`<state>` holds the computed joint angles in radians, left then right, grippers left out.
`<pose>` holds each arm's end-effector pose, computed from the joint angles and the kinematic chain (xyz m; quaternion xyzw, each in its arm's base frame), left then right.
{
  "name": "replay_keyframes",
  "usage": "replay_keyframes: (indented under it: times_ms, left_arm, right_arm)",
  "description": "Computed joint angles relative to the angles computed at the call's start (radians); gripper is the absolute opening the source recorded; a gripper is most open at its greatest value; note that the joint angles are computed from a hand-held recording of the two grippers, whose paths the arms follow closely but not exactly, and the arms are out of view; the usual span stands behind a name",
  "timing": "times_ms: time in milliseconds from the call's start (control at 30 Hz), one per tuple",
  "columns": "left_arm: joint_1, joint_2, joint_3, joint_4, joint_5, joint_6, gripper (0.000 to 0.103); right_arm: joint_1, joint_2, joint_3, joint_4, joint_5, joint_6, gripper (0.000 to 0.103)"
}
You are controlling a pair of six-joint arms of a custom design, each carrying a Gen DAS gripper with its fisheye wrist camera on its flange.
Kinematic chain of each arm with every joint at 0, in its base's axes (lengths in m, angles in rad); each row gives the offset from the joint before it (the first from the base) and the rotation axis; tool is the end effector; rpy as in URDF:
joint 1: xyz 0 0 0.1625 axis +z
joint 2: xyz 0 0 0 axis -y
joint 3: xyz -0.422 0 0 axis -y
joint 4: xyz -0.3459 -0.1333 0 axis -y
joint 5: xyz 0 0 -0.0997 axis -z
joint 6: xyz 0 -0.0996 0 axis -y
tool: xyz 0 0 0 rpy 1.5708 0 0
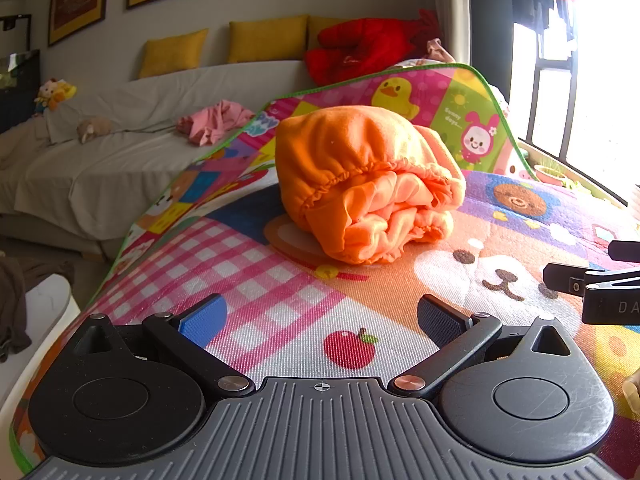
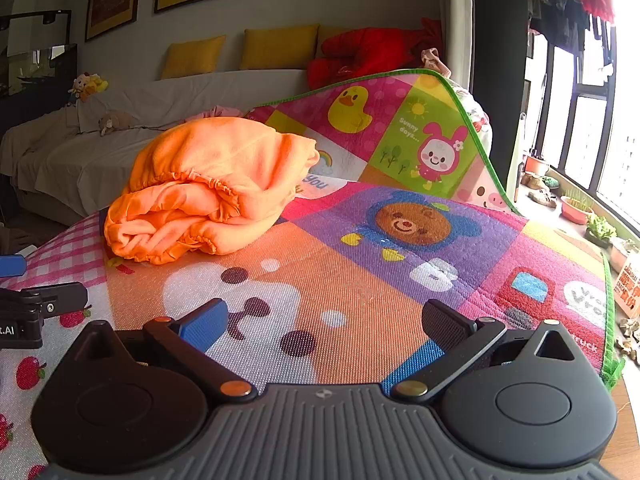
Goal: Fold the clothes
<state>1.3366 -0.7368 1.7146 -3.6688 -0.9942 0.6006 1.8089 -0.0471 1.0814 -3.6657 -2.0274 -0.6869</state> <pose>0.0376 -0.6509 0.2126 0.1912 0.8037 -0.4569 0.3296 0.2579 -0.6835 -0.0716 0.2725 -0.8031 0.4369 0.3000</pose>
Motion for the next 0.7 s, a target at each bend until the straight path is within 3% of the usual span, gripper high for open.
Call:
replay_keyframes:
  times_ms: [700]
  left_arm:
    - [0.001, -0.002, 0.0, 0.008, 0.001, -0.004, 0.103]
  right_arm:
    - [0.002, 0.003, -0.003, 0.002, -0.007, -0.003, 0.103]
